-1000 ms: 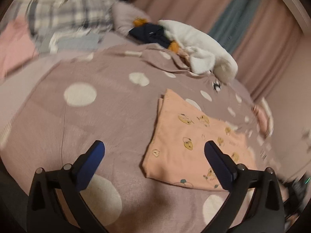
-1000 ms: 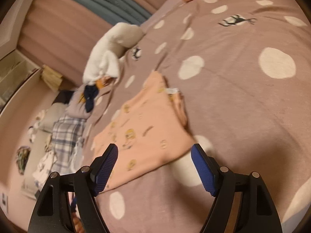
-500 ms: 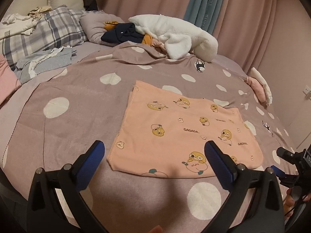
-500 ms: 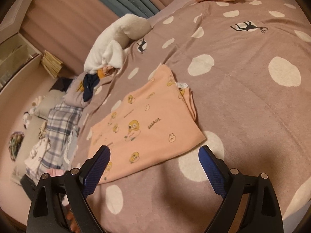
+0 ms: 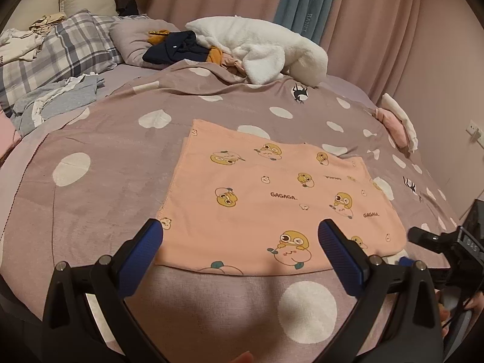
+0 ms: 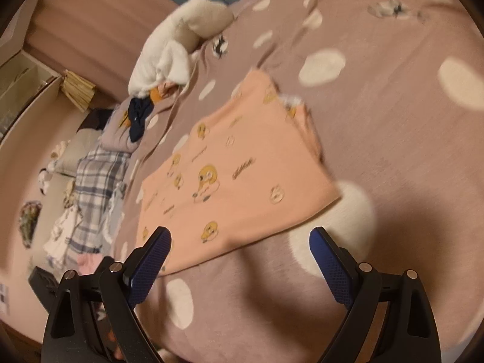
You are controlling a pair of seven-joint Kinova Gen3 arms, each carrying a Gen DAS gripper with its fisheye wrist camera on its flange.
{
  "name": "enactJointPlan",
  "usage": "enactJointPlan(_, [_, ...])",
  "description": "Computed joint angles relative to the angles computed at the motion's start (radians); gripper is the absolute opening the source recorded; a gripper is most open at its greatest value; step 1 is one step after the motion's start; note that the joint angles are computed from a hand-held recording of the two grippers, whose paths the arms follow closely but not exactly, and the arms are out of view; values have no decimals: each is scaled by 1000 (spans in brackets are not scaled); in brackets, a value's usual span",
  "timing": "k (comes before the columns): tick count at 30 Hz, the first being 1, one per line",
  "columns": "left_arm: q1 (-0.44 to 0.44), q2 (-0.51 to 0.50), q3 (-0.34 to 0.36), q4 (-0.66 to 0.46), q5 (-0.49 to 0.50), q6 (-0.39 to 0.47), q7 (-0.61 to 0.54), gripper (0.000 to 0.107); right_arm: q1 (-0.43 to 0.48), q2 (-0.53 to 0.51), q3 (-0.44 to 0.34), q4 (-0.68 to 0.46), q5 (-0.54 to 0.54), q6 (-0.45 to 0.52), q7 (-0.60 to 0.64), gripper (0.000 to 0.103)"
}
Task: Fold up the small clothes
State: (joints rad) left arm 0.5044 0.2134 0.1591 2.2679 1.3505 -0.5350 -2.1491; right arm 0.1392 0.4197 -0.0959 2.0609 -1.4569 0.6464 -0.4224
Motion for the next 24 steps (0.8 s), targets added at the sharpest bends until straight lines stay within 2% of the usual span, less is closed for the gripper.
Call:
enactJointPlan(3, [-4,6,-1,-4,10,11,-17,103,11,54,-9,-32,23,48,-40,93])
enactJointPlan(7, [-15,4,-6,2,-26,36,17,103,44,93,-29,-29,-72,108,38,93])
enactJointPlan(13, [-28,11,-29,-3,-50,83,33,103,48,137,4,-24,-164,199,89,93])
enactJointPlan(21, [-40,22,-49,-13,-82,129,57,103,20,147,28,-44,-174,197,95,93])
enactJointPlan(24, [-38,26,-61,-21,-66,145,35,103,19,158,28,-50,-198,201,108,93])
